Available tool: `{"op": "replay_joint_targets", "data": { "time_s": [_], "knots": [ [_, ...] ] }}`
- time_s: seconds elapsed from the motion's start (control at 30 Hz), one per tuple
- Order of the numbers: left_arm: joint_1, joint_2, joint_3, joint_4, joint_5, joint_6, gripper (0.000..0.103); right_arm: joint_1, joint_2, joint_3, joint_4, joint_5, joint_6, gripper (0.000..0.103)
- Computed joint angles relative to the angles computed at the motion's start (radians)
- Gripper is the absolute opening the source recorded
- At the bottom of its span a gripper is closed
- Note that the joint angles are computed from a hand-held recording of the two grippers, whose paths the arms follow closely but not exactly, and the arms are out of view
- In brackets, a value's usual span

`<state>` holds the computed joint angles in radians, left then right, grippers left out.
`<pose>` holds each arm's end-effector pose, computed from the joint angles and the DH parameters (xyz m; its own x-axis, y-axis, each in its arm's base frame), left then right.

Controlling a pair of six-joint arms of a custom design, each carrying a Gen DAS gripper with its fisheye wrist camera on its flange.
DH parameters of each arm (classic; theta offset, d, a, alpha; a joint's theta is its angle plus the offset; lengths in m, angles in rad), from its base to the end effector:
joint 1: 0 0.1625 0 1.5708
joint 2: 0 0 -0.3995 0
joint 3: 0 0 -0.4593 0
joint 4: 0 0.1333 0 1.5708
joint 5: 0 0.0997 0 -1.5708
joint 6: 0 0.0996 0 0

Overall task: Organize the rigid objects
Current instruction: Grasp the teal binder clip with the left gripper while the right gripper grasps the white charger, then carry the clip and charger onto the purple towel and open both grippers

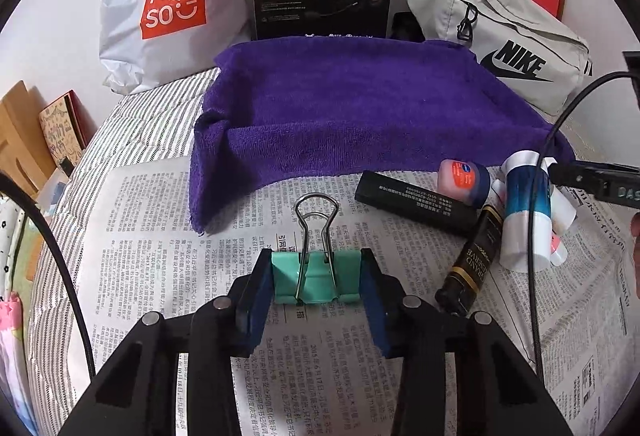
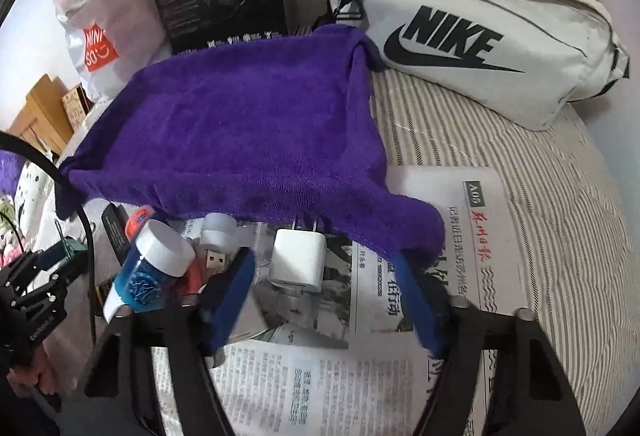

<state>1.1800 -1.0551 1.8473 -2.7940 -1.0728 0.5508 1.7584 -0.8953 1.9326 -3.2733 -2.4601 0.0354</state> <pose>-0.0791 -0.6668 0.1452 -0.5758 0.5676 -0.5885 0.7598 0.6372 -0.1289 0.1670 -0.5796 0.0910 -0.7130 0.3806 0.5888 -0.1216 0.7600 -0.6385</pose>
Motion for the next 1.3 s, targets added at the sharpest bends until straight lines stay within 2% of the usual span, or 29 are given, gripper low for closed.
{"op": "replay_joint_targets", "data": {
  "time_s": [0.1,0.33,0.4,0.47,0.83,1.03,1.13,1.3],
  "knots": [
    [0.000,0.000,-0.001,0.001,0.000,0.000,0.040,-0.004,0.004,-0.008,0.047,-0.015,0.006,0.054],
    [-0.001,0.000,0.000,0.000,0.001,-0.001,0.040,-0.014,0.021,-0.013,0.007,-0.006,-0.038,0.048],
    [-0.001,0.000,0.000,0.000,0.001,0.000,0.040,-0.018,0.035,-0.024,-0.008,0.004,-0.059,0.042],
    [0.000,0.000,-0.001,0.001,0.000,-0.001,0.040,-0.018,0.054,-0.037,-0.047,0.006,-0.111,0.028],
    [0.001,-0.002,-0.001,0.004,-0.004,-0.005,0.039,-0.021,0.069,-0.032,-0.116,0.029,-0.174,0.027],
    [0.000,-0.015,-0.006,0.051,0.002,-0.024,0.039,-0.014,0.026,0.008,-0.061,0.012,-0.125,0.027],
    [0.004,-0.035,-0.011,0.107,-0.010,-0.067,0.039,-0.009,0.005,0.034,-0.061,0.008,-0.103,0.027],
    [-0.002,-0.068,-0.004,0.131,-0.012,-0.087,0.039,-0.005,-0.024,0.067,-0.073,0.021,-0.091,0.027]
  ]
}}
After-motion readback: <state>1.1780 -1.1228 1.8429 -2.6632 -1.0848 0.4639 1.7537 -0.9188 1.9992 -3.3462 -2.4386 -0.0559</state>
